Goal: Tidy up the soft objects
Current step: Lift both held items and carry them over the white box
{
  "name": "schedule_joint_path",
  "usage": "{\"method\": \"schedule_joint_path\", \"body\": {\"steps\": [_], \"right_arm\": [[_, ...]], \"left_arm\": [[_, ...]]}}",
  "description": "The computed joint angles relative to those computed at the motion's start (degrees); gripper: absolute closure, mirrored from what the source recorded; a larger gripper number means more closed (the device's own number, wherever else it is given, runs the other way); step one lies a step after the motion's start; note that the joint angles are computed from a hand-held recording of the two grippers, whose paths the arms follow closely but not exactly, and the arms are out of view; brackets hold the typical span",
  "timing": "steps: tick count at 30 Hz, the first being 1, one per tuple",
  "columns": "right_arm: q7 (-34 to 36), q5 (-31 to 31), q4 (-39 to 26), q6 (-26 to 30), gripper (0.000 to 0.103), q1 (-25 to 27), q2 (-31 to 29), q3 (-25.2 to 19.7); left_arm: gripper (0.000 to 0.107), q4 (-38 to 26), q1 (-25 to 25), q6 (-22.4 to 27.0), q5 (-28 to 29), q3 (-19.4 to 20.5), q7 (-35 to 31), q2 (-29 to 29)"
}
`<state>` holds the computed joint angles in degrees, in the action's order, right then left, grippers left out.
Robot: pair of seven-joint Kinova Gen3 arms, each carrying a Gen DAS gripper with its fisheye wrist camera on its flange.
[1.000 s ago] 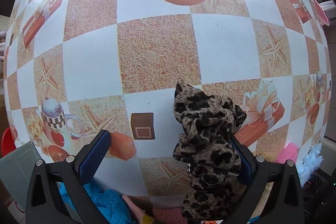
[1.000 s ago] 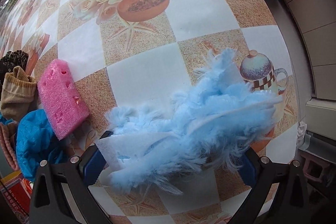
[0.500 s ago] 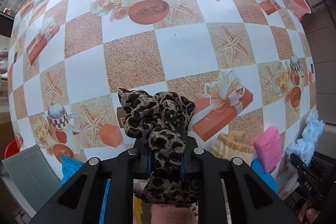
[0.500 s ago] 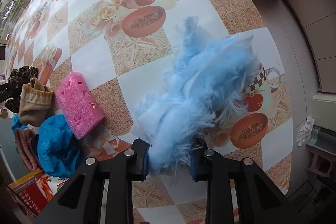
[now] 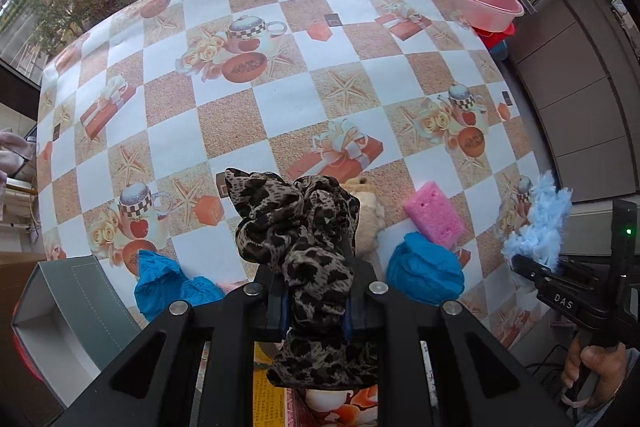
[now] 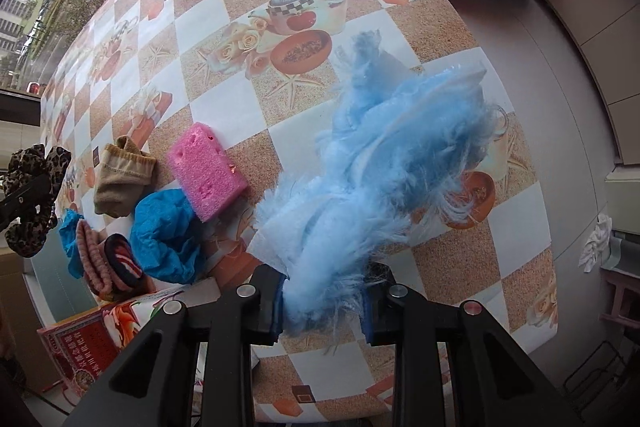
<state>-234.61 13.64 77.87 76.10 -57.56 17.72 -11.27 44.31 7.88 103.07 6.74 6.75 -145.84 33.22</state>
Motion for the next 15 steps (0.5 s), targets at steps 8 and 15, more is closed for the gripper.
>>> {"method": "schedule_joint_path", "body": {"steps": [8, 15], "right_arm": [[-0.99, 1.58, -11.22, 5.81, 0.073, -4.57, 5.42, 1.02], [3.08, 0.47, -24.71, 11.66, 0.073, -7.81, 11.66, 3.26]], "left_arm": [[0.087, 4.56, -6.41, 6.23, 3.56, 0.77, -9.44, -5.66], [0.087, 5.68, -11.87, 12.25, 4.4, -0.12, -19.49, -8.14]]}}
